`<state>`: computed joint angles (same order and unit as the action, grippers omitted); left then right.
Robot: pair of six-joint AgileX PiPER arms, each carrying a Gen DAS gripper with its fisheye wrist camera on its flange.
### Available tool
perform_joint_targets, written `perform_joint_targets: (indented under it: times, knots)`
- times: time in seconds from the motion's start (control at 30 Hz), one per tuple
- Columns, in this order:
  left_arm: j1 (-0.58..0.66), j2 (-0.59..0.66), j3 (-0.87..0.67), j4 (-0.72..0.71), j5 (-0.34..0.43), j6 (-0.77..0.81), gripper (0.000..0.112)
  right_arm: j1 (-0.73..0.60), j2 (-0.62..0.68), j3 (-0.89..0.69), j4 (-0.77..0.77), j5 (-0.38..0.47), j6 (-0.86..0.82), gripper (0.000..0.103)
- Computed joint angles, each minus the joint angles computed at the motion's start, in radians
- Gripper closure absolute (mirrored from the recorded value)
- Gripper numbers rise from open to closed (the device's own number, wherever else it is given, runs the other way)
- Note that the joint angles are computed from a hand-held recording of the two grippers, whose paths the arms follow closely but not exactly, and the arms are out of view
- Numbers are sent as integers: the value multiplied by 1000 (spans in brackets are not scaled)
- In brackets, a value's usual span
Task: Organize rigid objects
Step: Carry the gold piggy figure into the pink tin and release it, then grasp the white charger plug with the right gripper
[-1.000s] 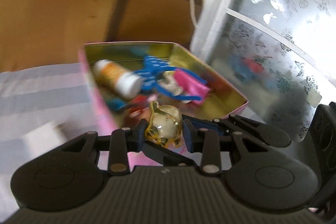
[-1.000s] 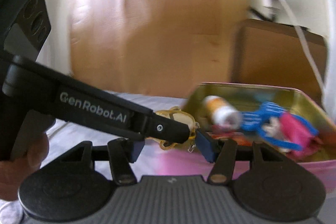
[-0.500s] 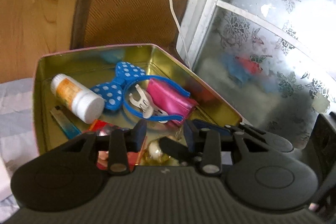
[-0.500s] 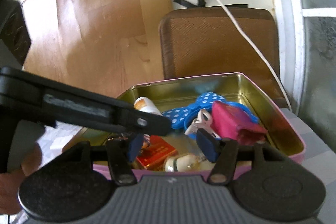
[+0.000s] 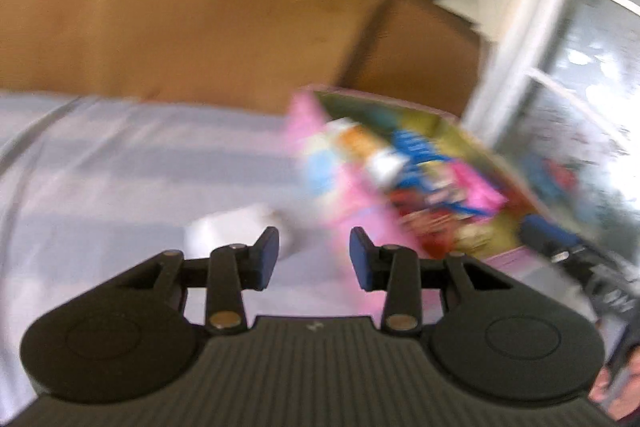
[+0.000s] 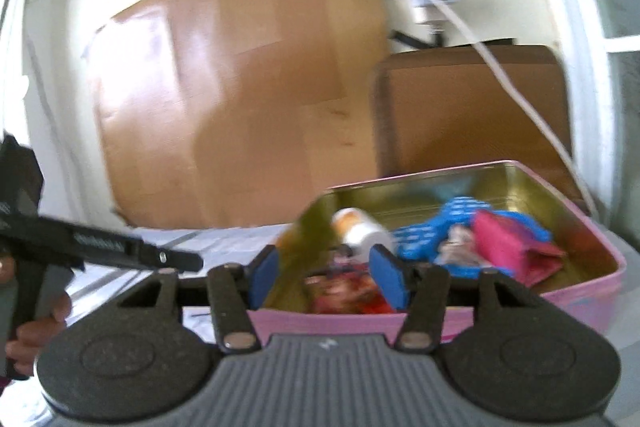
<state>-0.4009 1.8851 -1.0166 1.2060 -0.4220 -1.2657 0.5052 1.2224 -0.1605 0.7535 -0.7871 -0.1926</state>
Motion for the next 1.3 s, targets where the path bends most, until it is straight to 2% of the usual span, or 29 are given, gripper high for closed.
perform_joint_targets:
  times: [0.1, 0.17, 0.33, 0.37, 0.4, 0.5, 0.63, 0.73, 0.8, 0.87, 0.9, 0.93, 1.07, 1.17, 1.23, 1.3]
  knots:
    - [70, 17, 49, -94, 35, 104, 71, 60, 65, -58, -11, 14, 6, 67]
    - [107, 22, 69, -197, 67, 222, 71, 96, 122, -115, -26, 38, 7, 69]
    - [179, 49, 113, -489, 36, 517, 64, 203, 319, -319, 68, 96, -134, 69]
    - [195, 59, 114, -505, 27, 535, 65, 219, 365, -367, 105, 109, -178, 68]
    - [213, 61, 138, -533, -22, 578, 65, 225, 402, -409, 130, 127, -207, 68]
    - [237, 52, 175, -584, -61, 631, 64, 247, 534, -566, 319, 142, -397, 62]
    - [262, 63, 180, -572, -103, 607, 63, 220, 666, -758, 578, 136, -620, 53]
    - [264, 66, 184, -553, -117, 593, 63, 191, 734, -855, 686, 136, -751, 45]
    - [263, 66, 189, -551, -129, 600, 63, 177, 763, -889, 703, 142, -786, 39]
    - [260, 65, 197, -564, -138, 622, 62, 167, 798, -943, 767, 148, -876, 39]
    - [259, 65, 199, -567, -141, 628, 61, 153, 806, -956, 784, 172, -899, 44]
    - [259, 64, 201, -566, -144, 630, 61, 131, 803, -954, 784, 224, -895, 48]
    - [266, 69, 193, -514, -146, 589, 61, 121, 736, -848, 621, 288, -725, 48]
    - [261, 72, 178, -492, -122, 567, 61, 163, 648, -718, 509, 309, -634, 48]
    - [253, 68, 179, -502, -112, 584, 60, 207, 577, -610, 414, 312, -517, 48]
    - [242, 60, 187, -504, -106, 600, 60, 275, 501, -481, 299, 281, -367, 48]
